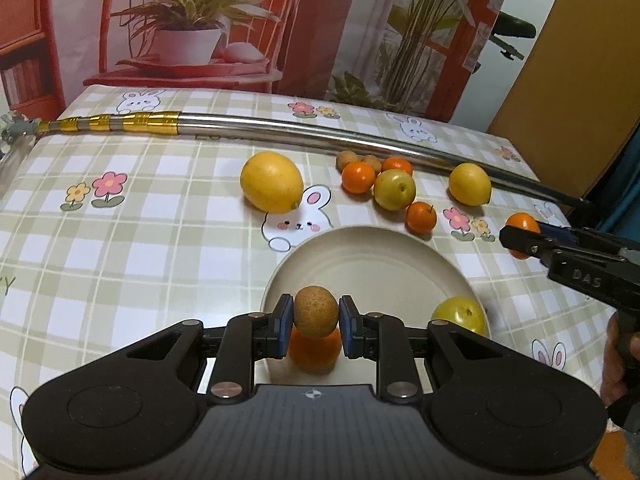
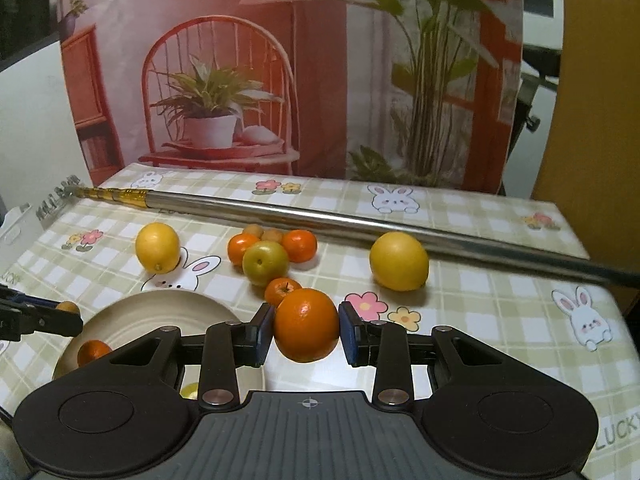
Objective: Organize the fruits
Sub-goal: 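Carry the brown fruit and the mandarin over the white plate with both grippers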
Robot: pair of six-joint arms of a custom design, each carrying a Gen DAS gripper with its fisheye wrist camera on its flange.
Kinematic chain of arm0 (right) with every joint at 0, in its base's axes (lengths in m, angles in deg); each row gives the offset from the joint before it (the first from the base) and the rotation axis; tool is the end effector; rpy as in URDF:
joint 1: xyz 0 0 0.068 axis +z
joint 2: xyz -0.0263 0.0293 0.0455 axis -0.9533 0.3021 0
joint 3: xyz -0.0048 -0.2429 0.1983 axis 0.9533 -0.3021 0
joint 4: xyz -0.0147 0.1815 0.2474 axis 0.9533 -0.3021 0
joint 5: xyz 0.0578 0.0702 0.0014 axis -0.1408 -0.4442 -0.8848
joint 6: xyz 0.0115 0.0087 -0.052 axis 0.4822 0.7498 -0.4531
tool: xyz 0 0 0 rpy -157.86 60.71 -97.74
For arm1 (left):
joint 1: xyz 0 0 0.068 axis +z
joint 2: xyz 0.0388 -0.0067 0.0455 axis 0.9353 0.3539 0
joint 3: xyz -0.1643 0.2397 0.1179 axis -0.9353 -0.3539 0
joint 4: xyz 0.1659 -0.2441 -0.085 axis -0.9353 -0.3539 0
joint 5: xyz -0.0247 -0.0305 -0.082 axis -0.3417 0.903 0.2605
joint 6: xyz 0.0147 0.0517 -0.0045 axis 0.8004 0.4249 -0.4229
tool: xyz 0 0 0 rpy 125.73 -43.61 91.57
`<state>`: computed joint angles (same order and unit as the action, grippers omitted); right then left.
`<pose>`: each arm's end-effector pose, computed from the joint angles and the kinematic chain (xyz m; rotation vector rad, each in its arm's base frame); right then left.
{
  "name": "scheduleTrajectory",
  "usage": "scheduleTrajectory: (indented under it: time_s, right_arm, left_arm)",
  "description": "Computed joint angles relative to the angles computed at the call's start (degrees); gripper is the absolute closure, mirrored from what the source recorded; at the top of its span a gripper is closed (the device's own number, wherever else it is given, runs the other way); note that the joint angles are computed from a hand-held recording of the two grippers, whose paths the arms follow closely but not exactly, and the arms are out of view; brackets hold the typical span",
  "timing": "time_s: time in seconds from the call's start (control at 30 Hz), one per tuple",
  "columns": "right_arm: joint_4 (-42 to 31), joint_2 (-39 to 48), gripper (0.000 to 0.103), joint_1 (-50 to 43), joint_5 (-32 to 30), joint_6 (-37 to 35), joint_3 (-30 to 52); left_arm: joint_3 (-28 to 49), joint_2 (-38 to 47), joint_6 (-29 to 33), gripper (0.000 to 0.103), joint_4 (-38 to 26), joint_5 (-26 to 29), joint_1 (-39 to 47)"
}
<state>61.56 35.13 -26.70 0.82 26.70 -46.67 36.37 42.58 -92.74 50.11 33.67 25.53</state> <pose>0.2053 0.1980 0.1975 -0.3830 2.3598 0.2598 0.1703 -0.1381 0.1840 -0.5075 2.3765 -0.0826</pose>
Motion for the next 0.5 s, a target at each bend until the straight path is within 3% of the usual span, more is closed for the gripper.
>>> scheduleTrajectory:
  time_s: [0.5]
  right_arm:
    - [-0.4,-5.9,0.071,2.5,-4.9,2.6,-2.9]
  left_arm:
    - [-1.6,-0.6,-9.3,0.077,-2.5,0.3,-4.3]
